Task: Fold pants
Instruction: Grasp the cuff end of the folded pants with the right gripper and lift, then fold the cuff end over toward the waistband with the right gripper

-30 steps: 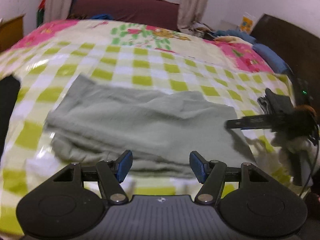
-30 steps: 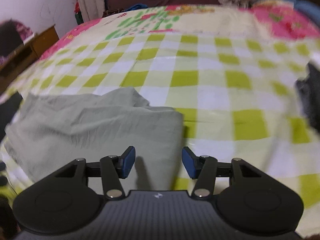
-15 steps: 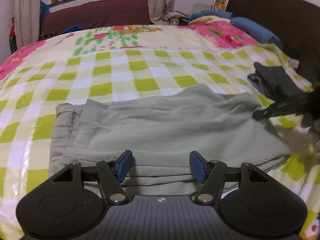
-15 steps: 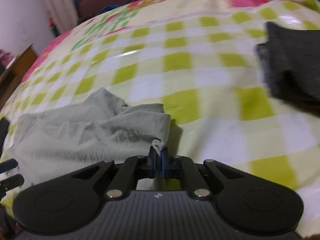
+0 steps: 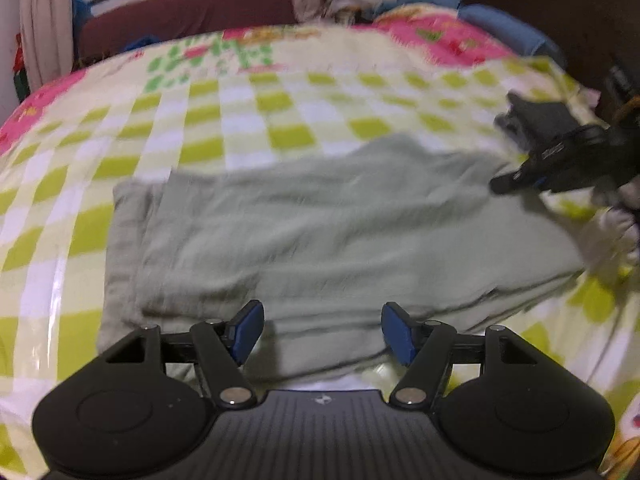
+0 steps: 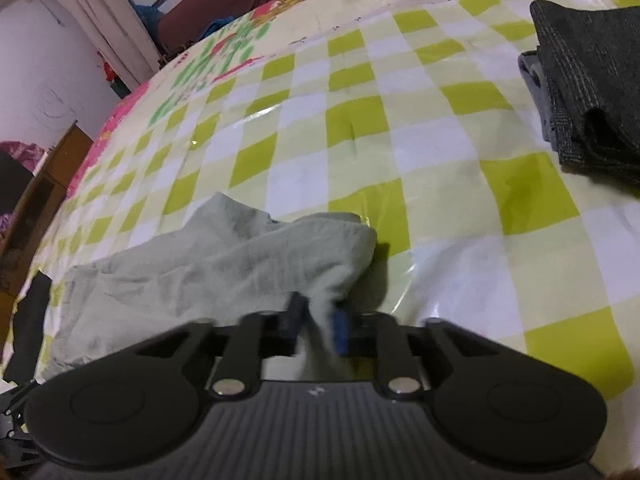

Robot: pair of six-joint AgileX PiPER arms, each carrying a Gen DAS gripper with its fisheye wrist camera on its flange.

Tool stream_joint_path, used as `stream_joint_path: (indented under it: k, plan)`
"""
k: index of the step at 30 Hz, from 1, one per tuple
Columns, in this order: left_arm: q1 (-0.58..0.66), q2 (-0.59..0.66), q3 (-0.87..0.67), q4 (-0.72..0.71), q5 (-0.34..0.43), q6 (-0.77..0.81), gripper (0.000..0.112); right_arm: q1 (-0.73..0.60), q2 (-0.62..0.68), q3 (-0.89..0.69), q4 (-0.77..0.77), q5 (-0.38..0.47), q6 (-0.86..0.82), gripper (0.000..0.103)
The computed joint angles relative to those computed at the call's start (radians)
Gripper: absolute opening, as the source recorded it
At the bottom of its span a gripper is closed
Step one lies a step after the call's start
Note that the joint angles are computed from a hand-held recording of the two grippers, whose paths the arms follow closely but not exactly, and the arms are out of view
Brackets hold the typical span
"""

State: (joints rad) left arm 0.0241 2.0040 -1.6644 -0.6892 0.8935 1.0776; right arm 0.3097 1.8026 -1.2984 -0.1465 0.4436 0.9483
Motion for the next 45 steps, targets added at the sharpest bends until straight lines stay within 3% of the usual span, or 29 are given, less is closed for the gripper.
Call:
stream_joint_path:
  k: [5,8,10,12,13,14,17,20,23,28,29,31,34,37,39,42,45]
  plan:
    - [-0.022,0.006,0.018,-0.164,-0.063,0.147,0.079,-0.012,-0.012,0.028,0.099,-0.011,-0.078,0.020]
    - [-0.045,0.083,-0.069,-0.092,-0.091,0.034,0.080,-0.009,-0.051,0.111,0.187,-0.086,-0.129,0.029]
    - [-0.065,0.130,-0.126,0.068,-0.081,-0.108,0.080,-0.008,-0.055,0.140,0.214,-0.127,-0.124,0.031]
    - [-0.062,0.116,-0.086,0.101,-0.094,-0.107,0.080,-0.009,-0.037,0.127,0.205,-0.134,-0.102,0.022]
    - [-0.058,0.090,-0.035,0.069,-0.119,-0.053,0.081,-0.017,-0.023,0.109,0.242,-0.128,-0.135,0.009]
    - [-0.062,0.070,-0.005,0.072,-0.131,-0.036,0.081,-0.021,-0.008,0.084,0.239,-0.113,-0.134,0.007]
    - [-0.072,0.047,0.037,0.076,-0.160,-0.018,0.082,-0.024,0.009,0.036,0.161,-0.092,-0.073,0.006]
    - [-0.053,0.061,-0.015,0.040,-0.092,-0.050,0.082,-0.030,-0.014,0.052,0.123,-0.110,-0.029,0.011]
    - [-0.039,0.047,0.002,-0.070,-0.094,0.040,0.082,-0.040,-0.013,0.070,0.256,-0.086,-0.171,0.019]
    - [-0.058,0.101,-0.049,-0.005,-0.079,-0.012,0.082,-0.024,-0.034,0.177,0.389,-0.225,-0.255,0.028]
    - [-0.062,0.108,-0.050,0.015,-0.079,-0.009,0.083,-0.021,-0.034,0.178,0.377,-0.227,-0.239,0.018]
    - [-0.066,0.092,-0.017,0.001,-0.110,0.033,0.083,-0.020,-0.033,0.158,0.435,-0.206,-0.243,0.006]
    - [-0.061,0.042,0.082,-0.135,-0.199,0.194,0.082,0.004,-0.061,0.099,0.366,-0.186,-0.184,0.006]
    - [-0.065,-0.025,0.177,-0.386,-0.266,0.477,0.083,0.043,-0.039,-0.060,0.186,-0.053,-0.071,0.005]
    - [-0.098,-0.031,0.172,-0.441,-0.314,0.522,0.084,0.063,-0.012,-0.158,0.141,0.027,-0.069,0.005]
    - [-0.164,0.049,0.082,-0.254,-0.422,0.308,0.083,0.090,0.011,-0.241,0.053,0.133,-0.002,0.005]
    - [-0.202,0.149,-0.025,-0.007,-0.381,0.097,0.084,0.102,-0.021,-0.206,0.011,0.129,0.080,0.005]
